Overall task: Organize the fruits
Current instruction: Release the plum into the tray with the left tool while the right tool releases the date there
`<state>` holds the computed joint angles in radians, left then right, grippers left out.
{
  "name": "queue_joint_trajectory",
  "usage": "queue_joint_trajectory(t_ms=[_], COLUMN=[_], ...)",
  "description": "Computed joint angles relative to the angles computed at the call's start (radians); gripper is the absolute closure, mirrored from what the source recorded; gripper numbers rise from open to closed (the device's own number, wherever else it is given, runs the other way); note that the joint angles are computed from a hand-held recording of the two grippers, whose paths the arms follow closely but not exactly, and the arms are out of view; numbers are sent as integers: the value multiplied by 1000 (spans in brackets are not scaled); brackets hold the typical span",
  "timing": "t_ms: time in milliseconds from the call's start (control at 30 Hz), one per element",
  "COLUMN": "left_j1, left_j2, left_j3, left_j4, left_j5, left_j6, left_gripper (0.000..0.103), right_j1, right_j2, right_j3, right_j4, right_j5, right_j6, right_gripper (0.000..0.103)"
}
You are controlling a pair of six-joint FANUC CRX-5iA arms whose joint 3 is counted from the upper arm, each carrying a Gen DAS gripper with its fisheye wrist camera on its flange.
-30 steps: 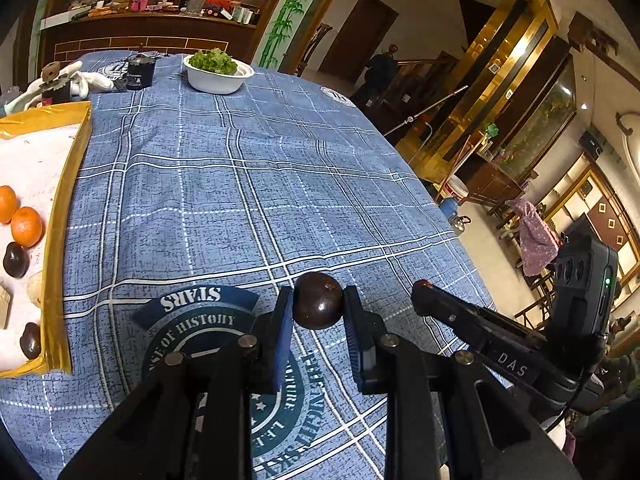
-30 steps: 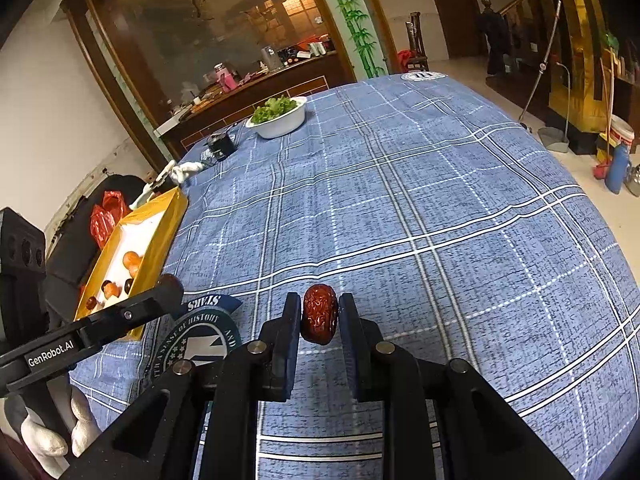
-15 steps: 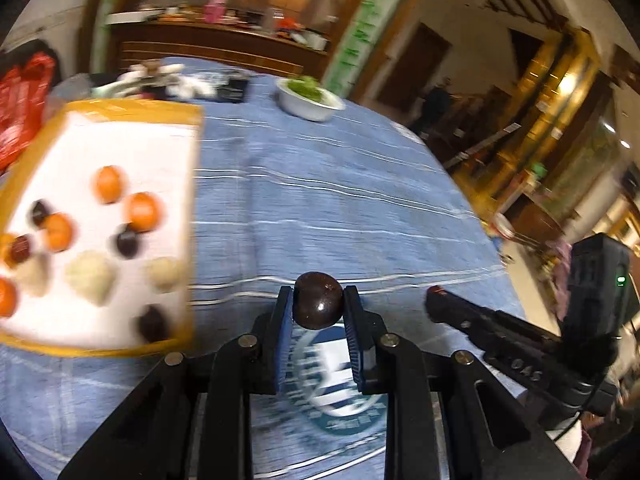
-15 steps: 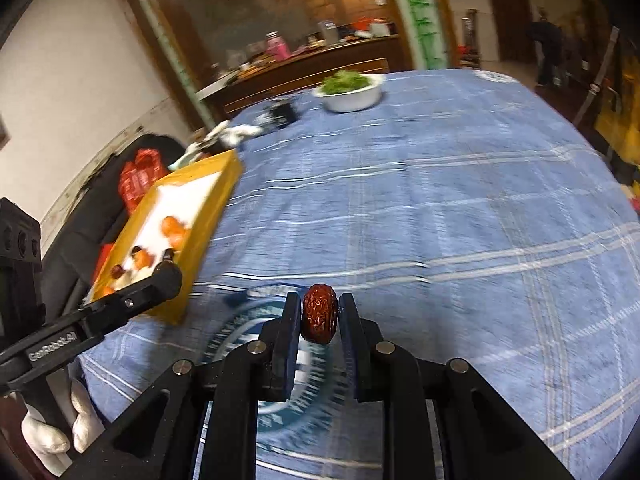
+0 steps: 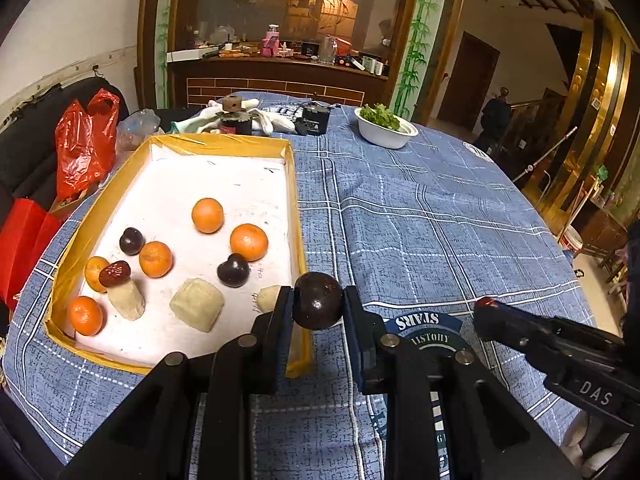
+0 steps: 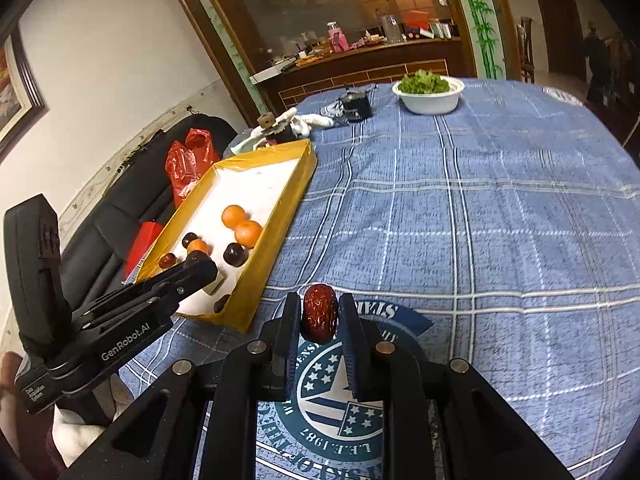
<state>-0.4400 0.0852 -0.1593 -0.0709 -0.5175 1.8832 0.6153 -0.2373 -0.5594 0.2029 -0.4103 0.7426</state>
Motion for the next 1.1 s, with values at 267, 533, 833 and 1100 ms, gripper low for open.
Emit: queue_joint_trajectory(t_ms=[267, 533, 833, 1100], left_j1=[-65, -64, 105, 188], left_j2=[1, 4, -34, -23], left_j3=[77, 125, 44, -4], left_j4=[-217, -319, -189, -93], left_j5=[-87, -163, -136, -98], left_j6=[168, 253, 213, 153], left_gripper=[79, 79, 79, 79], right_j1=[-80, -111, -91, -26], right_j2=[20, 105, 258, 382], right_j3=[89, 236, 432, 503], right_j4=[-316, -509, -653, -545], right_j5=[-25, -92, -170, -184], right_j6=[260, 483, 651, 581], right_gripper=[81, 81, 80, 80])
